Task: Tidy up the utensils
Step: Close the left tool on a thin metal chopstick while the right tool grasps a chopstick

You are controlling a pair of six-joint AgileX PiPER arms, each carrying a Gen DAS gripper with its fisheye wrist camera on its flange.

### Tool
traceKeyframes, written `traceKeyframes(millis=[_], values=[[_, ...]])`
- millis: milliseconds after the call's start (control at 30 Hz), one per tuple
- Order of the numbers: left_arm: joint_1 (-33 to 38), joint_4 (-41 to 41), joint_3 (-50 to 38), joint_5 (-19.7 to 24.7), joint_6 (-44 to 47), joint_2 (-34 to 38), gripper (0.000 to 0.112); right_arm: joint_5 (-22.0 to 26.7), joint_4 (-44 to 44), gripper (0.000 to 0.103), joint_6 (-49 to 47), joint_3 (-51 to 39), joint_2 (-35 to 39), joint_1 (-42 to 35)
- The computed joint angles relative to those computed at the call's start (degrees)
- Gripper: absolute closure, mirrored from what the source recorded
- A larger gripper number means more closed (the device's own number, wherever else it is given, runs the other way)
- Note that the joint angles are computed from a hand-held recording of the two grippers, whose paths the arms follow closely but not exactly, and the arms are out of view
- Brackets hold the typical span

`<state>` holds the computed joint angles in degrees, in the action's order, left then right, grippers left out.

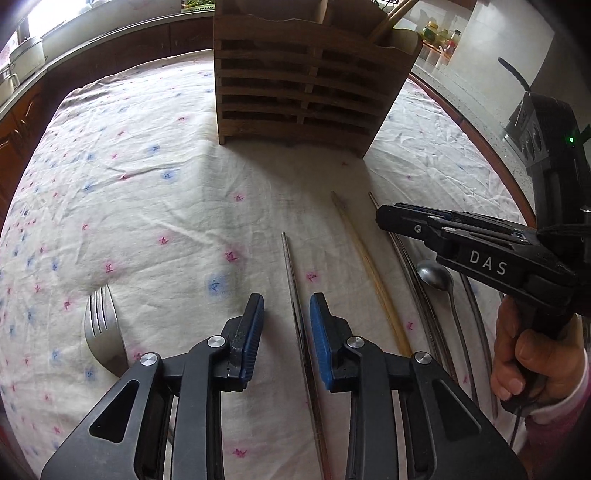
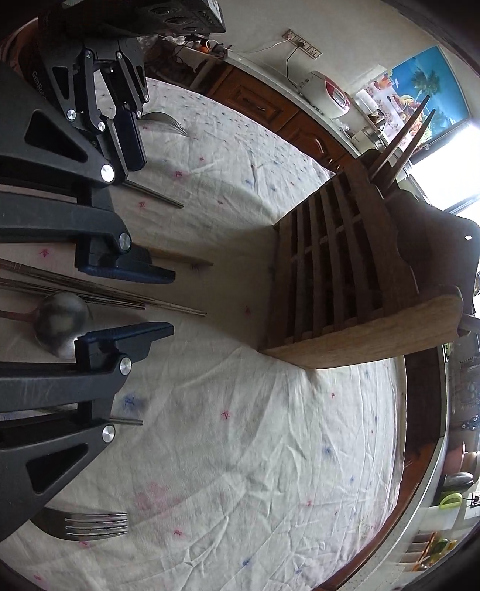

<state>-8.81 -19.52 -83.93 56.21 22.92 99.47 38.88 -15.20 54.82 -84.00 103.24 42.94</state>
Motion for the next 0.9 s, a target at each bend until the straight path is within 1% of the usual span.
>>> traceKeyframes(millis=[167,267,300,333,367,400,433,467,533,667,800,900], values=[[-3.88,5.22,-3.16,-1.28,-3.70,2.28,0.088,2.69,-1.16,0.087,-2.23,-3.58,2.72,-0.41],[-7.09,10.96,-1.38,-5.16,-6.44,1.50,0.089,5.48,-4.89,0.094,-1.22,-5.48,3.96,0.76],[-7.78,12.20,-0.61,-6.32,-7.06,1.11,0.090,6.33,-6.16,0.095,-0.81,-5.86,4.21,1.29],[-8.02,12.46,-0.12,-7.05,-7.10,0.89,0.093,6.99,-7.22,0.095,-0.57,-6.19,4.43,1.74],[-8.14,12.14,-0.25,-7.33,-7.01,1.19,0.095,7.53,-7.95,0.095,-0.40,-6.42,4.57,2.08],[-7.99,11.75,-0.59,-7.08,-6.90,1.38,0.105,8.03,-8.19,0.095,-0.41,-6.77,4.70,2.17],[-7.81,11.03,-1.21,-6.59,-6.91,1.78,0.107,8.15,-8.02,0.096,-0.47,-6.88,4.66,2.12],[-7.47,10.15,-1.76,-5.96,-6.69,2.12,0.107,7.65,-7.18,0.098,-0.99,-6.68,4.38,1.83],[-6.36,8.38,-1.13,-5.41,-5.14,1.44,0.108,5.09,-3.47,0.099,-2.63,-5.57,3.50,0.80],[-3.44,3.67,0.71,-4.42,-1.74,-1.86,0.108,2.07,-1.68,0.099,-1.60,-2.84,0.25,0.80],[1.51,-2.57,1.48,-1.05,3.20,-6.06,0.108,0.37,-2.17,0.099,0.64,-0.37,-3.92,1.57],[5.66,-6.97,1.67,1.86,6.13,-9.09,0.108,0.46,-6.44,0.100,5.23,0.98,-7.18,3.41]])
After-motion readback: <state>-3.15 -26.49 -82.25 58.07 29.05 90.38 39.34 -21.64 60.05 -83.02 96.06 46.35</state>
